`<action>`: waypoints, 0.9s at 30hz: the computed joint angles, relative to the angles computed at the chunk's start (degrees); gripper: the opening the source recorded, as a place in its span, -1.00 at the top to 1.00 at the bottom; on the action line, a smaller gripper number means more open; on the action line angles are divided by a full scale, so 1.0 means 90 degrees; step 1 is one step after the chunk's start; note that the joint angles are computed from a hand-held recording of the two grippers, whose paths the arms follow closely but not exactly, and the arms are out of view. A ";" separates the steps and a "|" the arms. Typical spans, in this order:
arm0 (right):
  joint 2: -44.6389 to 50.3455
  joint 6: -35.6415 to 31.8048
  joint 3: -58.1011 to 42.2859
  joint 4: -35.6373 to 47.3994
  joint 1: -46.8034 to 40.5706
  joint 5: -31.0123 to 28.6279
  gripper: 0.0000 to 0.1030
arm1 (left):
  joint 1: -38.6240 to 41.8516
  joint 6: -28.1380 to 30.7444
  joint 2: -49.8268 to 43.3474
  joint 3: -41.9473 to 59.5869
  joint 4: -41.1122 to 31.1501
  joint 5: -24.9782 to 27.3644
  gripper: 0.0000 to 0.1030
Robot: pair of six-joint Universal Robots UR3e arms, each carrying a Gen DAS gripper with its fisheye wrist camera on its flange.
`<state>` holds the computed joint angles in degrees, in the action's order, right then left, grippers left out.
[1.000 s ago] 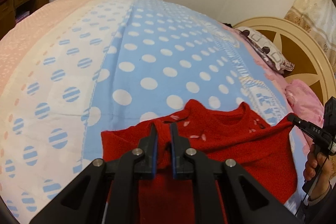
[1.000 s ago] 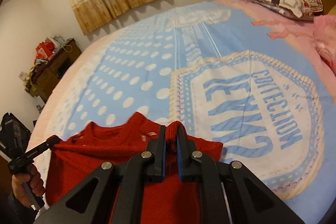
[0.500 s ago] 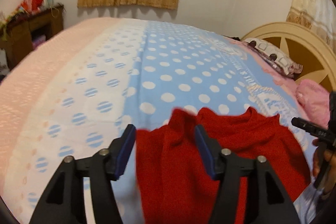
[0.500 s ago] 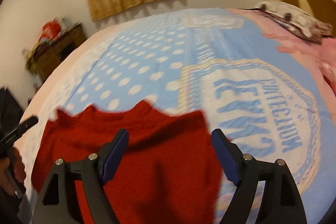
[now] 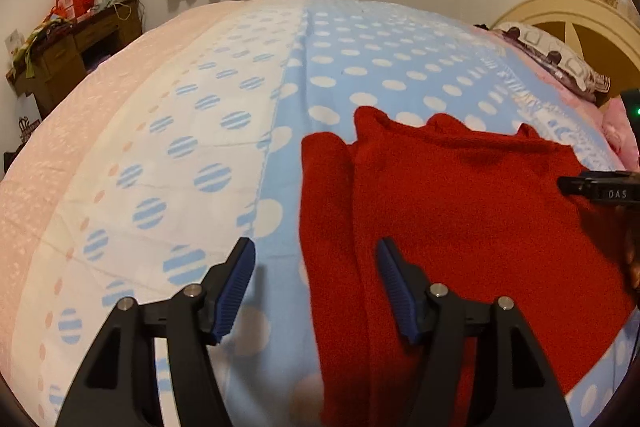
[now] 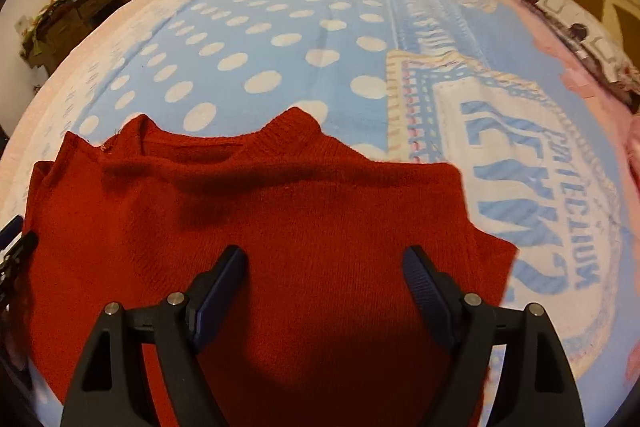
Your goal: Fold small clothes
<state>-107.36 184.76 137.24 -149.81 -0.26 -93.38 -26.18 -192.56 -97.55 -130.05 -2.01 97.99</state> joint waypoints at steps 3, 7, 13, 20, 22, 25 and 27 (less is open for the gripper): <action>-0.0051 -0.0079 -0.0215 0.0039 0.0689 -0.0067 -0.59 | -0.0209 -0.0033 0.0185 -0.0316 0.0214 0.0196 -0.34; 0.1324 0.0151 -0.0980 -0.0204 0.1273 -0.0249 -0.59 | -0.0404 -0.0211 0.0327 -0.0700 0.0490 0.0281 -0.36; 0.2156 0.0766 -0.1251 -0.0896 0.0813 -0.0158 -0.59 | -0.0003 -0.0241 0.0387 -0.1230 0.1160 -0.0225 -0.50; -0.0165 0.0912 -0.0235 0.0241 0.1210 0.0317 -0.59 | 0.0211 -0.0396 0.0555 -0.1643 0.1609 -0.0493 -0.63; -0.0735 0.1131 0.0031 0.0620 0.1795 -0.0092 -0.59 | 0.0110 -0.0438 0.0543 -0.1597 0.1504 -0.0321 -0.73; -0.0683 0.1430 0.0443 0.0637 0.2440 -0.0838 -0.59 | 0.0157 -0.0395 0.0499 -0.1550 0.1373 -0.0404 -0.74; -0.1453 0.1685 0.0905 0.0618 0.2519 -0.0963 -0.60 | 0.0220 -0.0361 0.0489 -0.1531 0.1282 -0.0508 -0.75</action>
<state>-120.44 199.92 145.38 -144.24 22.41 -102.05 -24.20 -195.81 -93.15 -143.83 9.52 93.41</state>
